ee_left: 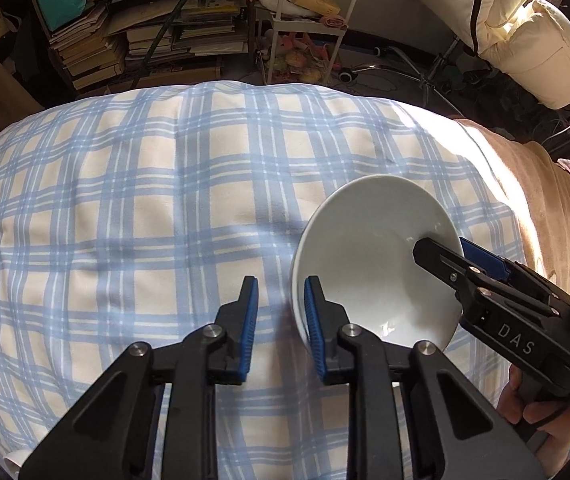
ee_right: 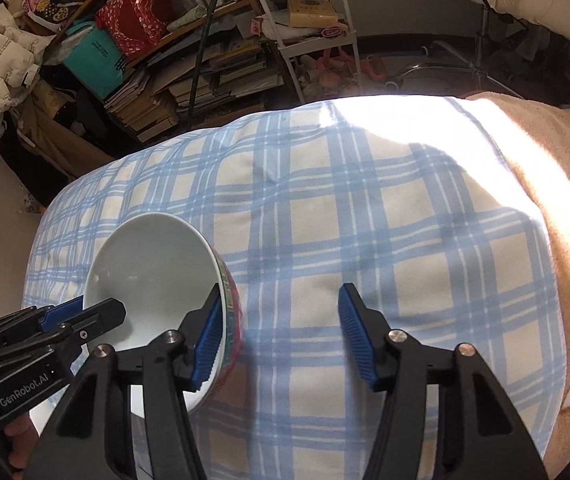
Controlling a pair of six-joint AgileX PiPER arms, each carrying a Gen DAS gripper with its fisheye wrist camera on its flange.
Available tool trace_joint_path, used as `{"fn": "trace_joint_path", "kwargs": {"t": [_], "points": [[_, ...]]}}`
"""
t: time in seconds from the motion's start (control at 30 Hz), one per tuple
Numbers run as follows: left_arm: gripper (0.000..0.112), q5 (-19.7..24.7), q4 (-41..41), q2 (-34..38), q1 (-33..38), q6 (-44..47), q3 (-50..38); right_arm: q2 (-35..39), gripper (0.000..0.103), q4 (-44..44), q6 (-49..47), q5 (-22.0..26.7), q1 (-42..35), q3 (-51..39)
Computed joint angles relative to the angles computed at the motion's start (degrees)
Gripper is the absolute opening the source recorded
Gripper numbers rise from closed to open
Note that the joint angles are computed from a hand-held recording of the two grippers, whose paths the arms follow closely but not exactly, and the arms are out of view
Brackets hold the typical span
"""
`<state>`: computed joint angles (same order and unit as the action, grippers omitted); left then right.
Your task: Organize plates and bowls
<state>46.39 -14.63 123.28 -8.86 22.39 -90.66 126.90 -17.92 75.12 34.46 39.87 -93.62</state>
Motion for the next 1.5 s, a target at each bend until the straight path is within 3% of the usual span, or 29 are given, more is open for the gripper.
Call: {"fn": "trace_joint_path", "kwargs": {"t": [0.23, 0.4, 0.57, 0.6, 0.67, 0.83, 0.93, 1.07, 1.17, 1.27, 1.5], "points": [[0.015, -1.0, 1.0, 0.4, -0.8, -1.6, 0.5, -0.5, 0.059, -2.0, 0.9, 2.2, 0.9, -1.0], [0.009, -1.0, 0.9, -0.1, -1.0, -1.1, 1.1, 0.1, 0.059, -4.9, 1.5, 9.0, 2.5, -5.1], [0.009, -1.5, 2.1, -0.7, -1.7, -2.6, 1.6, -1.1, 0.058, -5.7, 2.0, 7.5, 2.7, -3.8], [0.009, -1.5, 2.0, -0.6, -1.6, -2.6, 1.5, -1.2, 0.056, -5.0, 1.1, 6.2, 2.6, -3.3], [0.009, -1.5, 2.2, -0.6, -1.6, -2.9, 1.6, -1.1, 0.032, -2.8, -1.0, 3.3, 2.2, -2.5], [0.009, -2.0, 1.3, -1.4, -1.5, -1.9, 2.8, 0.0, 0.018, 2.6, -2.5, -3.1, 0.9, -0.2], [0.008, -2.4, 0.2, -3.1, -1.2, -0.9, 4.6, 1.3, 0.011, 3.3, -2.3, -3.1, 1.3, -1.0], [0.008, -1.9, -0.1, -4.1, -0.2, 0.6, 6.3, 0.3, 0.010, -1.0, 1.0, -0.5, 3.0, -1.7], [0.008, -2.4, -1.3, -5.9, 1.3, 1.8, 8.6, -1.2, 0.010, 0.4, 0.9, -3.4, 3.3, 0.4], [0.008, -2.9, -1.0, -7.4, 2.6, 1.5, 10.3, 0.5, 0.010, 0.2, -0.8, 1.3, 4.9, -4.3], [0.008, -0.3, -2.9, -11.1, 7.7, 4.1, 12.8, 3.0, 0.011, 0.6, -3.4, 6.9, 8.1, -12.6]]}}
